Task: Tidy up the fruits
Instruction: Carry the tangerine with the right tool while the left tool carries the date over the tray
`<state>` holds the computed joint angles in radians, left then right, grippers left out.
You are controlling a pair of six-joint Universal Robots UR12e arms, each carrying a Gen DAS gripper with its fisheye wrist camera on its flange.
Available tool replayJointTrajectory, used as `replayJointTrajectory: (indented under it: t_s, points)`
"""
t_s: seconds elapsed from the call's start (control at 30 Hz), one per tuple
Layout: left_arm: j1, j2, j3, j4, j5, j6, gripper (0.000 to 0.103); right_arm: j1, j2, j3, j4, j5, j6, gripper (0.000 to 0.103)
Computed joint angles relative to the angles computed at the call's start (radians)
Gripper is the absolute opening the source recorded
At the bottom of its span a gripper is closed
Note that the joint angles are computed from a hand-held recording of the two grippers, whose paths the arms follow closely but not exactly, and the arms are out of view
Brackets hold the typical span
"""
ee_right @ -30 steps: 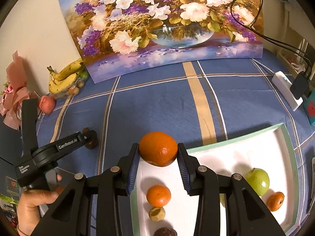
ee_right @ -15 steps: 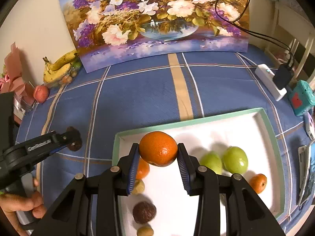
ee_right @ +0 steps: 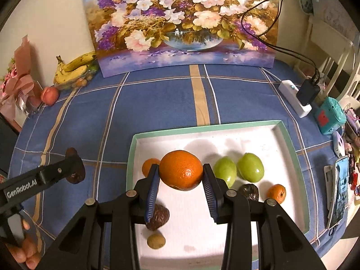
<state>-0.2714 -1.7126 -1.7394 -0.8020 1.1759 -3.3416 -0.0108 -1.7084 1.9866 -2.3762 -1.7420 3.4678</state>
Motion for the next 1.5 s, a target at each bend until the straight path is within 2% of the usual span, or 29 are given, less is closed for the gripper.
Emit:
replayJointTrajectory:
  t_s: [0.37,0.8,1.07,1.27,1.5]
  points:
    - [-0.018,0.039,-0.038,-0.016,-0.015,0.043,0.040,0.000,-0.054,0.038,0.018,0.000,0.004,0.040]
    - [-0.063,0.028,-0.017,-0.128,-0.031,0.170,0.040,-0.075,-0.105,0.081,0.122,0.052,0.057,0.040]
    - [-0.092,0.018,-0.005,-0.212,-0.001,0.239,0.040,-0.101,-0.106,0.087,0.182,0.090,0.067,0.040]
    - [-0.099,0.021,-0.006,-0.244,-0.004,0.272,0.040,-0.115,-0.105,0.091,0.217,0.119,0.065,0.040]
    - [-0.115,0.015,-0.003,-0.284,0.026,0.299,0.040,-0.123,-0.107,0.095,0.241,0.125,0.068,0.040]
